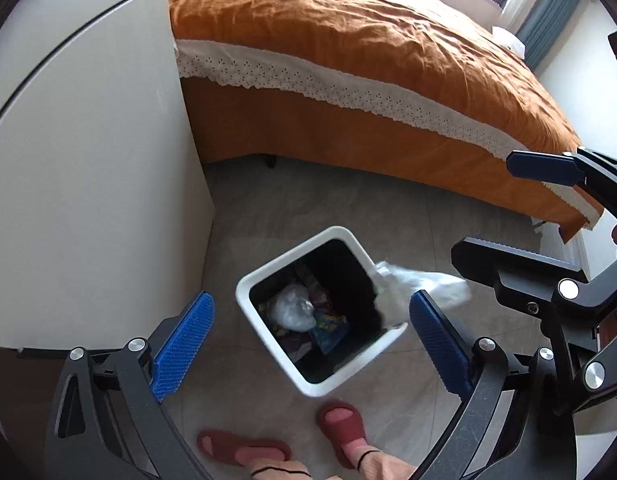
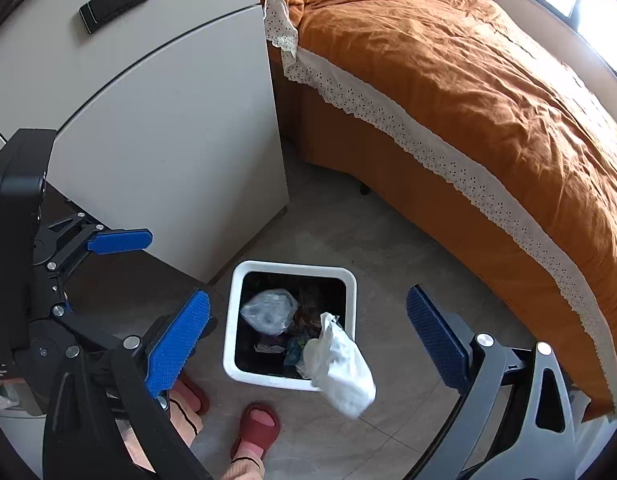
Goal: Collect trash
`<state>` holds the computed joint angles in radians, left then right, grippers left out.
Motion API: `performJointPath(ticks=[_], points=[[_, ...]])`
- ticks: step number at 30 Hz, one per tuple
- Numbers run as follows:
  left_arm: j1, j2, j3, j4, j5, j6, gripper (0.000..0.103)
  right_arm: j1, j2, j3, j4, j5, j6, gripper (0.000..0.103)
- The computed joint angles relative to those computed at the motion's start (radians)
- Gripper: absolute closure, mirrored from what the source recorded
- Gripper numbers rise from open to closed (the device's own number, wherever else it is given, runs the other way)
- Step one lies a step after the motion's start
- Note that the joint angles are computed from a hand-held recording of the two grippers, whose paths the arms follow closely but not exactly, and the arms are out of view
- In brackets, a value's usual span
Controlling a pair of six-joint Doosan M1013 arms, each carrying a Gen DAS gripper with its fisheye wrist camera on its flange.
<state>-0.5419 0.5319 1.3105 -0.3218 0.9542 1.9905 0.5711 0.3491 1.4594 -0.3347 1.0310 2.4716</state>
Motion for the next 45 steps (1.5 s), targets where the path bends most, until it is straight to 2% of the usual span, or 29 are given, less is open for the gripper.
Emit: performJointPath(ticks=[10,18,22,30,35,37,41,45], points=[[0.014,-0.026,0.010,0.007,-0.010,-0.020,0.006,0.008,0.003,-0.027,-0.002,0.013,0.022,0.005],[0.021,-0.092,0.013,0.031,-0.047,-0.058,0.006,0.028,-0.017,-0.081,-0.069,0.039,0.043,0.005],[0.023,-0.140,0.006,0.054,-0.070,-0.102,0.005,0.051,-0.037,-0.120,-0.131,0.054,0.051,0.005],[0.025,-0.235,-0.025,0.152,-0.117,-0.278,0.005,0.109,-0.061,-0.225,-0.324,0.082,0.044,0.005],[0.025,-0.294,-0.038,0.271,-0.149,-0.406,0.005,0.134,-0.064,-0.295,-0.409,0.011,-0.009,0.005],[0.031,-0.319,-0.037,0.321,-0.156,-0.462,0.005,0.143,-0.061,-0.320,-0.432,-0.047,-0.014,0.005],[0.046,-0.366,-0.024,0.465,-0.161,-0.600,0.005,0.152,-0.033,-0.394,-0.404,-0.125,-0.042,0.005],[0.058,-0.410,-0.013,0.627,-0.141,-0.728,0.005,0.164,0.014,-0.499,-0.327,-0.166,-0.168,0.005]])
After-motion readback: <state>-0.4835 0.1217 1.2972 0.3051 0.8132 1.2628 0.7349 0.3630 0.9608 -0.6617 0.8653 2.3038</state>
